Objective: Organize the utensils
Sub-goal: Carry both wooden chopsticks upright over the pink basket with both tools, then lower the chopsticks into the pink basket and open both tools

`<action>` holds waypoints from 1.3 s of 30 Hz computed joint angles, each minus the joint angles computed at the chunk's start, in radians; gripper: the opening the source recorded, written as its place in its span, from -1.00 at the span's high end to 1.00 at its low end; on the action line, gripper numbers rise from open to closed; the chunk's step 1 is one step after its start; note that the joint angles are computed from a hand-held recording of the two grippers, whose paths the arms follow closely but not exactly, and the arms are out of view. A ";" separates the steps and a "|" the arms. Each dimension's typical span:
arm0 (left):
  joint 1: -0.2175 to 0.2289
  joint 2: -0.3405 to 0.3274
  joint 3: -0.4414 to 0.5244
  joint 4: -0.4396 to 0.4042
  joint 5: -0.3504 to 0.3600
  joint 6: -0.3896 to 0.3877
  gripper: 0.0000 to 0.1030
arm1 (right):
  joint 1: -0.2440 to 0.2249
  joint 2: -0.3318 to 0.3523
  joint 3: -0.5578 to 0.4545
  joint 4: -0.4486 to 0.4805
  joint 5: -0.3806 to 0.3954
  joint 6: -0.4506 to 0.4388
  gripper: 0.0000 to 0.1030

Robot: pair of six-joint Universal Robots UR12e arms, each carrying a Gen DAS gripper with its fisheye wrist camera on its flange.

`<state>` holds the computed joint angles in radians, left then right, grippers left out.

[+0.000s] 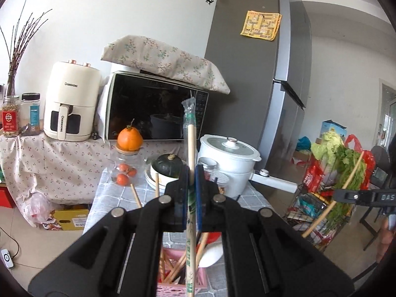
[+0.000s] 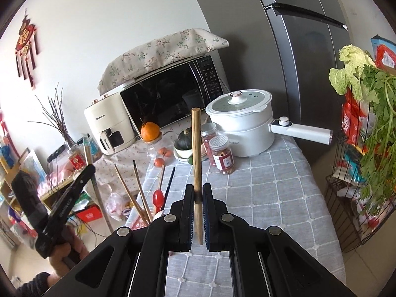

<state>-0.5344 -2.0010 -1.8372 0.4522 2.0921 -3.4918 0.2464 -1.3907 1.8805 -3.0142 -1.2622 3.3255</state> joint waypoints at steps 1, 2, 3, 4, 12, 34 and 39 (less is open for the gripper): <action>0.002 -0.007 0.005 -0.002 0.009 -0.007 0.89 | 0.002 0.002 -0.002 0.002 0.002 0.003 0.87; 0.001 -0.015 0.013 -0.002 0.027 -0.007 0.89 | 0.004 0.004 -0.004 0.004 0.002 0.006 0.87; -0.001 -0.024 0.021 0.001 0.049 0.000 0.89 | 0.006 0.007 -0.006 0.004 0.002 0.009 0.87; -0.002 -0.033 0.030 0.005 0.067 0.007 0.89 | 0.008 0.009 -0.008 0.003 0.001 0.012 0.87; -0.008 -0.085 0.073 0.000 0.157 0.044 0.89 | 0.024 0.030 -0.024 -0.005 -0.006 0.036 0.87; 0.028 0.159 -0.114 -0.509 -0.098 -0.144 -0.62 | 0.091 0.052 -0.057 -0.057 0.072 -0.005 0.87; 0.043 0.205 -0.140 -0.635 -0.146 -0.213 -0.68 | 0.121 0.085 -0.082 -0.088 0.030 -0.006 0.87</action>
